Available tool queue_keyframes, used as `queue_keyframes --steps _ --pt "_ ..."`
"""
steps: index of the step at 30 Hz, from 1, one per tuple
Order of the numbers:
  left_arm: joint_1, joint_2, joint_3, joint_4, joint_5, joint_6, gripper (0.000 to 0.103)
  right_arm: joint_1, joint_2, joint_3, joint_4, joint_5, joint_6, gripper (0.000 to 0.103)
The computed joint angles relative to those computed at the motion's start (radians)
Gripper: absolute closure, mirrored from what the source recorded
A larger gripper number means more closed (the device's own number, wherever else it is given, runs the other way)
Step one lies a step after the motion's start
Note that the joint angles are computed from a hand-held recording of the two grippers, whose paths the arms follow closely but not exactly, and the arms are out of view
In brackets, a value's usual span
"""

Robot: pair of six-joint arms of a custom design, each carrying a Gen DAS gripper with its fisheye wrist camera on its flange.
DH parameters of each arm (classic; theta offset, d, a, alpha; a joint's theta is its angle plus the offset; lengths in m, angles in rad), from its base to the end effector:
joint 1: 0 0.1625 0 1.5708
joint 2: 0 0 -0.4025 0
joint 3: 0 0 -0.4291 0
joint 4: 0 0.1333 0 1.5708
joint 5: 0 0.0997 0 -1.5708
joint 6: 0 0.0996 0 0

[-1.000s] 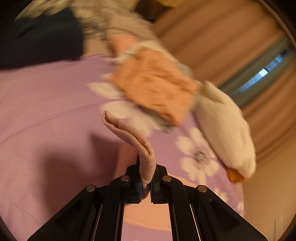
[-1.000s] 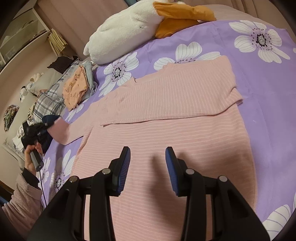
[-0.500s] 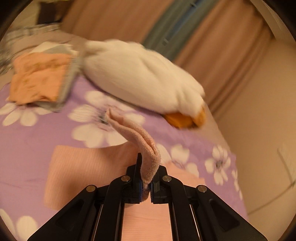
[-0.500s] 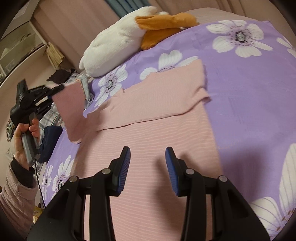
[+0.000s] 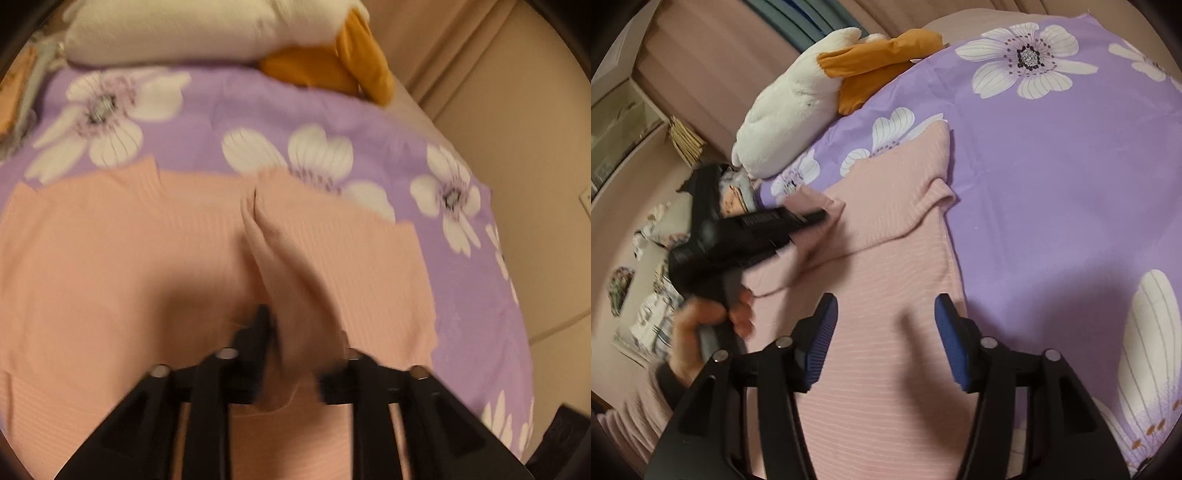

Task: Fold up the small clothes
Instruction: 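Grasp the other sleeve with the left tool and fold it across the body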

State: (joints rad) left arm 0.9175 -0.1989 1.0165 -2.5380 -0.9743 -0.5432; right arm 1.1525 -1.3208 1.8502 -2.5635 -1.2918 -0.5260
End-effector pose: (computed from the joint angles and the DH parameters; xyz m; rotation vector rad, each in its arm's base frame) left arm -0.3353 -0.7494 -0.1376 0.0852 2.6611 -0.6257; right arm -0.0976 -0.6153 0.2947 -0.2603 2.9857 -0.8205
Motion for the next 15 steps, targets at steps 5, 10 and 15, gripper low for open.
queue_keyframes --steps 5,10,15 --pt "-0.011 -0.059 0.086 -0.048 -0.022 0.081 0.021 0.021 0.049 -0.059 0.021 0.049 0.065 0.046" --pt "-0.014 -0.210 0.302 -0.209 -0.018 0.120 0.021 0.060 0.116 -0.135 0.061 0.038 0.081 0.046" --pt "0.000 -0.400 0.575 -0.402 0.049 0.089 0.021 0.129 0.231 -0.247 0.077 -0.075 0.063 0.047"
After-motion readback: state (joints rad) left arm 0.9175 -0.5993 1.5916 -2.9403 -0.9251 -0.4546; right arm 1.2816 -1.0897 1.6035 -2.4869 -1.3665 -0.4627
